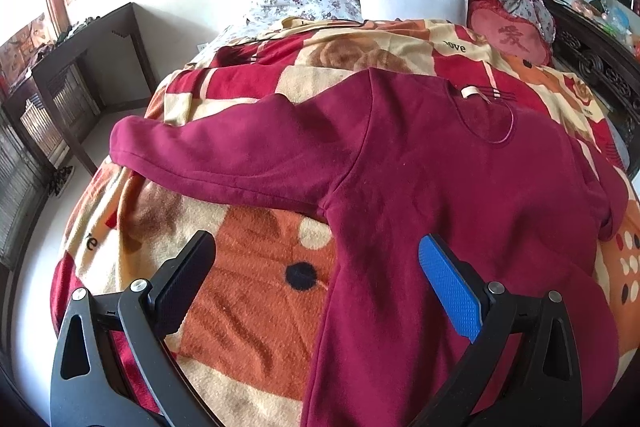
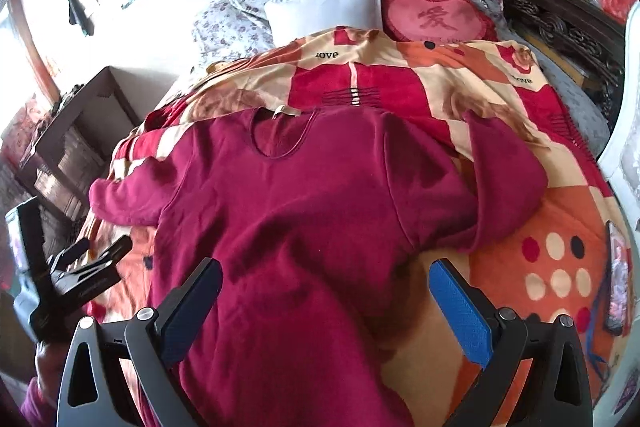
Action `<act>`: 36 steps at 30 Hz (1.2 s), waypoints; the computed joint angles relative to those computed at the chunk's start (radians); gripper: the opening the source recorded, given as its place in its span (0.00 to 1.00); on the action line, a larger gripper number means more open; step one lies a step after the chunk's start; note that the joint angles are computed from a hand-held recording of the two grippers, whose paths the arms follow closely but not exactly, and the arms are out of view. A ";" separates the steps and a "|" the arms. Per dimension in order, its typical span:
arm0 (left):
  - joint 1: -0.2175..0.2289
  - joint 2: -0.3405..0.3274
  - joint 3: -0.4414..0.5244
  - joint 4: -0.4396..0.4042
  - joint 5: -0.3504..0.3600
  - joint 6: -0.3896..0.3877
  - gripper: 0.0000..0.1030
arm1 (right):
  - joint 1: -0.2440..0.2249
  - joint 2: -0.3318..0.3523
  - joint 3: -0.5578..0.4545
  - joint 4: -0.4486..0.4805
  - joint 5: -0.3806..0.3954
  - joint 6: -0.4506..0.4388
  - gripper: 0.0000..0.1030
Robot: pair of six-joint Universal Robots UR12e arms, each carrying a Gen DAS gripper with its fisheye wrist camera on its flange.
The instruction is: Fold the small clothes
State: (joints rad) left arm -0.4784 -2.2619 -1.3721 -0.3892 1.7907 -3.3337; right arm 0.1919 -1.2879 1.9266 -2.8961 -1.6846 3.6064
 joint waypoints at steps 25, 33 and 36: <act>0.005 -0.042 0.068 -0.064 -0.016 -0.022 0.99 | 0.009 0.119 -0.090 0.015 -0.054 0.029 1.00; 0.011 -0.049 0.075 -0.074 -0.006 -0.029 0.99 | 0.008 0.135 -0.107 0.023 -0.049 0.034 1.00; 0.015 -0.050 0.078 -0.081 -0.002 -0.036 0.99 | 0.009 0.142 -0.116 0.030 -0.044 0.031 1.00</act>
